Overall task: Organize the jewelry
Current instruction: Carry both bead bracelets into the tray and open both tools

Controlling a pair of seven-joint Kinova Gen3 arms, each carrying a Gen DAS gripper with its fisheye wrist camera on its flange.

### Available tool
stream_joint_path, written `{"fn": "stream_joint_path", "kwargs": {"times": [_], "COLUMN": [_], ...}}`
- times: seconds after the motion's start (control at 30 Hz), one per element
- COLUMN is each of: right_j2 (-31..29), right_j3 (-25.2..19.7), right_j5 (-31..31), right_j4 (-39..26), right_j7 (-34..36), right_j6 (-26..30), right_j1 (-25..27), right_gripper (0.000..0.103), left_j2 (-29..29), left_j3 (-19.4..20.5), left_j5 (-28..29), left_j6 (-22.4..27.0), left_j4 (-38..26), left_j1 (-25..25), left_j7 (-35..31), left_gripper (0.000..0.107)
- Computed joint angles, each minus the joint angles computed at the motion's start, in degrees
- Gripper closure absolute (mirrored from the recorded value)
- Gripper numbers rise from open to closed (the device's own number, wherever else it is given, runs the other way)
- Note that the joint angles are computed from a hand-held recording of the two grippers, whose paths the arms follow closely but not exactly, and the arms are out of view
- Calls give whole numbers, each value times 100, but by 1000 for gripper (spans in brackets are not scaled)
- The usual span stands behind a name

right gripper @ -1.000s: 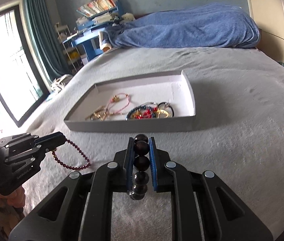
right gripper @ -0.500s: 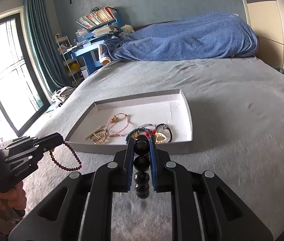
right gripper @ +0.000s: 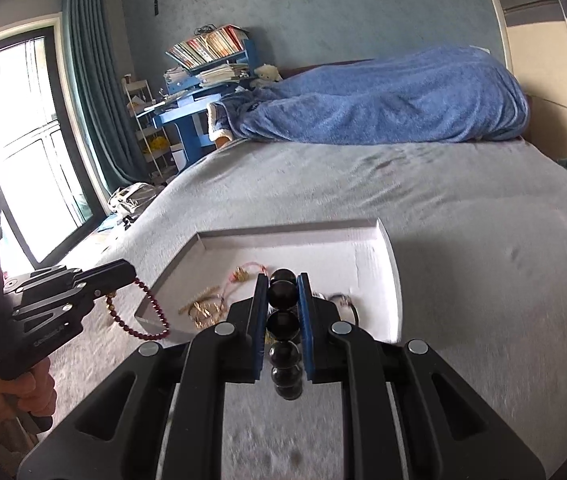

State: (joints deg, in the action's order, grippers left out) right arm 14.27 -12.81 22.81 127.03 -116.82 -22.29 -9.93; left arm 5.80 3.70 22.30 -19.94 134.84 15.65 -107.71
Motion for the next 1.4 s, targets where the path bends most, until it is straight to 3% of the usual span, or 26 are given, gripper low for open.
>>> {"fn": "stream_joint_path", "kwargs": {"times": [0.23,0.57,0.77,1.07,1.2,1.3,1.37,1.4], "right_j2": [274,819,1287,1507,1534,1540,1518,1502], "right_j3": [-208,-707,-1043,87,687,855,1060,1183], "right_j5": [236,240,112,-869,-1235,-1445,-1600,-1728], "right_j4": [-579,-1252,-1706,-2020,-2025,-1981,-1929,-1881], "right_j7": [-156,51,240,826,1072,1287,1433,1551], "right_j6": [320,821,1426,2042,2074,2003,1945,1886], "right_j1": [52,91,255,-653,-1158,-1279,-1465,-1568], "right_gripper": [89,89,89,89,89,89,87,84], "left_j2": [231,657,1058,1451,1560,1625,1639,1634], "left_j3": [127,364,374,-727,-1080,-1414,-1586,-1623], "left_j5": [-1142,-2269,-2551,-1615,-1331,-1135,-996,-940], "left_j6": [200,311,517,961,1130,1177,1142,1097], "left_j4": [-332,-694,-960,-1236,-1337,-1367,-1347,-1324], "left_j1": [-551,-1052,-1098,-48,294,653,844,891], "left_j7": [1038,2133,2407,1682,1421,1235,1143,1102], "left_gripper": [101,101,101,101,101,100,91,81]}}
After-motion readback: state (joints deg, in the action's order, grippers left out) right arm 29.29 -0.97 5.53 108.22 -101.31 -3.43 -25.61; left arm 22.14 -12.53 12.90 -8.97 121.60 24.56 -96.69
